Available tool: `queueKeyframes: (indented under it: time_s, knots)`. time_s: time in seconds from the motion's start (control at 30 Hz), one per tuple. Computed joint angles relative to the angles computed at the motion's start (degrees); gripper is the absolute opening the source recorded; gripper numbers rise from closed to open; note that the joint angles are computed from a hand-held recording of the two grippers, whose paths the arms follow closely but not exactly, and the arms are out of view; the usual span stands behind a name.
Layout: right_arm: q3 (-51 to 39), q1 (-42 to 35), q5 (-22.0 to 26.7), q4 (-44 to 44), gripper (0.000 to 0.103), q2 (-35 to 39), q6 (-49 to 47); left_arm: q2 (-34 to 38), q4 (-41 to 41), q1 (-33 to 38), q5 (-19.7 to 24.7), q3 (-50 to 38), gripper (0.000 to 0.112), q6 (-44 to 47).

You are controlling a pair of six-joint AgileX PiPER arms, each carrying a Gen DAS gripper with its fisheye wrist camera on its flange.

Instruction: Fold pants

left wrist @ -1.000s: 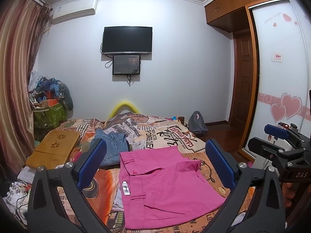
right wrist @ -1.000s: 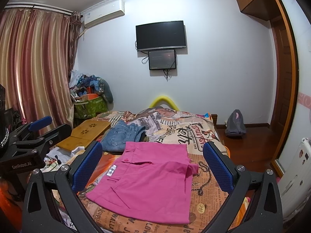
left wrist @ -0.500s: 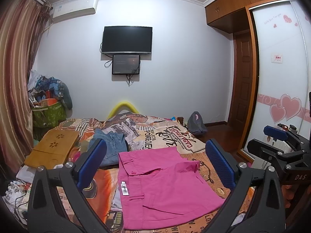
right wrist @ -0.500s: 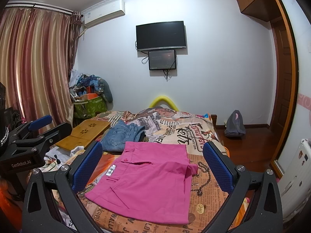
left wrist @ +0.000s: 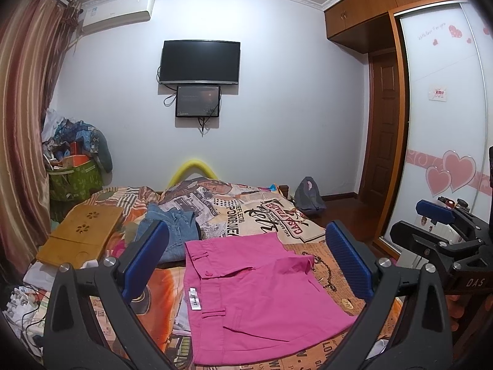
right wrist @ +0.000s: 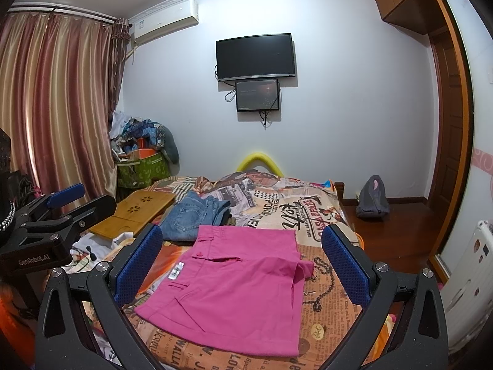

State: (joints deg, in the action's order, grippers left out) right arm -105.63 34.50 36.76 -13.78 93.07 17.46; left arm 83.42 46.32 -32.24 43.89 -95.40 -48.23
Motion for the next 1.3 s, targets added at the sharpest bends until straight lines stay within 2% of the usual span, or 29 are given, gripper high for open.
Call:
queueKeyframes:
  time_s: [0.47,0.6,0.77,0.87,1.03,1.13,1.2,1.3]
  knots:
    - [0.3,-0.1,-0.4,0.1,0.103,0.1,0.0,0.6,0.3,0.0,0.0,-0.3,0.103,-0.2]
    - [-0.3,-0.3,-0.2,0.5,0.103,0.7,-0.2,0.9,-0.2,0.8,-1.2,0.0,0.103,0.4]
    - [-0.8,-1.5,-0.7,1.4,0.103,2.1,-1.3,3.4,-7.2,4.7,-2.2,-2.5,0.103,5.7]
    - [-1.0,-3.4,-0.9,3.9,0.103,3.7,-3.8,7.0,-16.0,9.1,-1.6,-6.3,0.103,12.9]
    - [-4.5,-7.5,2.4,8.0,0.103,9.3,-7.2,14.9,-18.3,13.5,0.9,-13.3,0.103,17.7]
    - [-8.7,-10.3,5.7,11.7,0.103,14.3,-10.9,21.2,-23.6,16.6,3.5,-19.7,0.102,23.4]
    - [-9.3,-11.4,6.7,13.6,0.1,15.6,-12.6,25.7,-27.6,18.8,5.9,-24.3,0.091,26.8]
    - [-15.6,-13.8,11.8,18.4,0.088,21.2,-15.8,34.5,-35.0,22.2,12.5,-34.6,0.078,32.6]
